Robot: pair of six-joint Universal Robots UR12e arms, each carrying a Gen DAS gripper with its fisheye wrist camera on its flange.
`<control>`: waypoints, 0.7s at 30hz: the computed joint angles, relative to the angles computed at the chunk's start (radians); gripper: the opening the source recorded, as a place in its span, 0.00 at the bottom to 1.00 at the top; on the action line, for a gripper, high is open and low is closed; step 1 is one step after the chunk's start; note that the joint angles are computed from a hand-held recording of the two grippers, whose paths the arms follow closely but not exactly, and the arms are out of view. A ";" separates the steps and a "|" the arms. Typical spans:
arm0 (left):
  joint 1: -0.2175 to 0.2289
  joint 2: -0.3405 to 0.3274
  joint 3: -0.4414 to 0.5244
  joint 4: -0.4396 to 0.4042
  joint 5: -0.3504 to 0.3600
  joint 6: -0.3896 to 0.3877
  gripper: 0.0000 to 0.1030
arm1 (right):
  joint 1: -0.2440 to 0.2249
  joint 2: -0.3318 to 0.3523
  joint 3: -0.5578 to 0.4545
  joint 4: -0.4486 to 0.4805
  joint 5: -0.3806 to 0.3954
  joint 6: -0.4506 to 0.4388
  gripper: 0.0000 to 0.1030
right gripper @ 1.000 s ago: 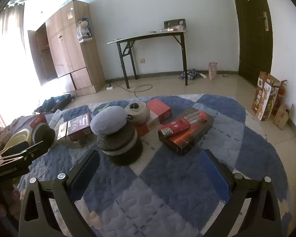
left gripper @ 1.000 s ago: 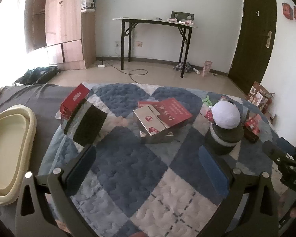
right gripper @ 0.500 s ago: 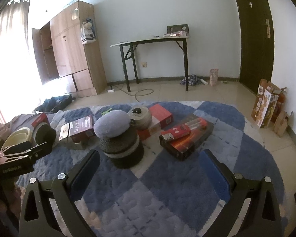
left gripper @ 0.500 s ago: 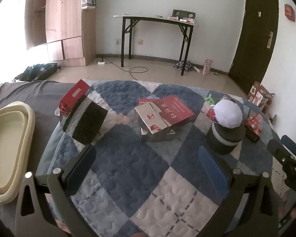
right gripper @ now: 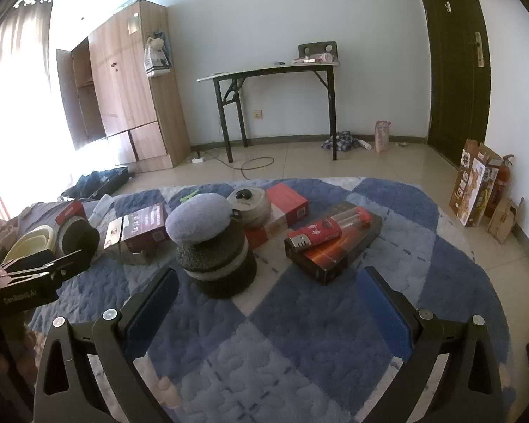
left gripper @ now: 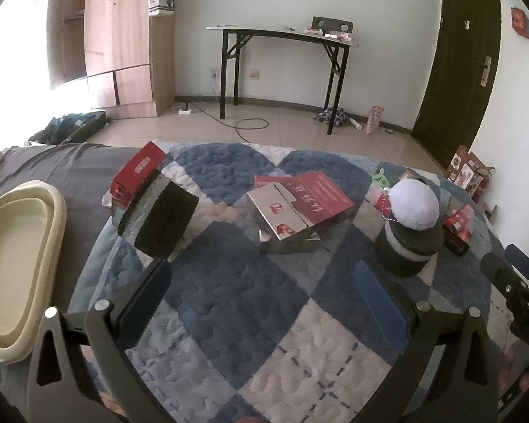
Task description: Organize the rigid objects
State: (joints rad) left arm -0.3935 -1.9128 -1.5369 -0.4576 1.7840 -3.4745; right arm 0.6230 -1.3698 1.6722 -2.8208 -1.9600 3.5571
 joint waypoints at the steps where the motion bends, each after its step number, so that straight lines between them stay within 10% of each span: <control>1: 0.000 0.000 0.000 -0.002 0.001 -0.001 1.00 | 0.000 0.000 0.000 -0.001 0.001 -0.001 1.00; 21: 0.012 0.004 -0.002 -0.015 -0.037 -0.035 1.00 | -0.006 -0.001 0.006 -0.005 0.024 0.019 1.00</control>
State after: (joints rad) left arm -0.3811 -1.9088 -1.5387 -0.4723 1.7467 -3.5092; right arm 0.6165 -1.3708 1.6781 -2.8254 -1.9357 3.5763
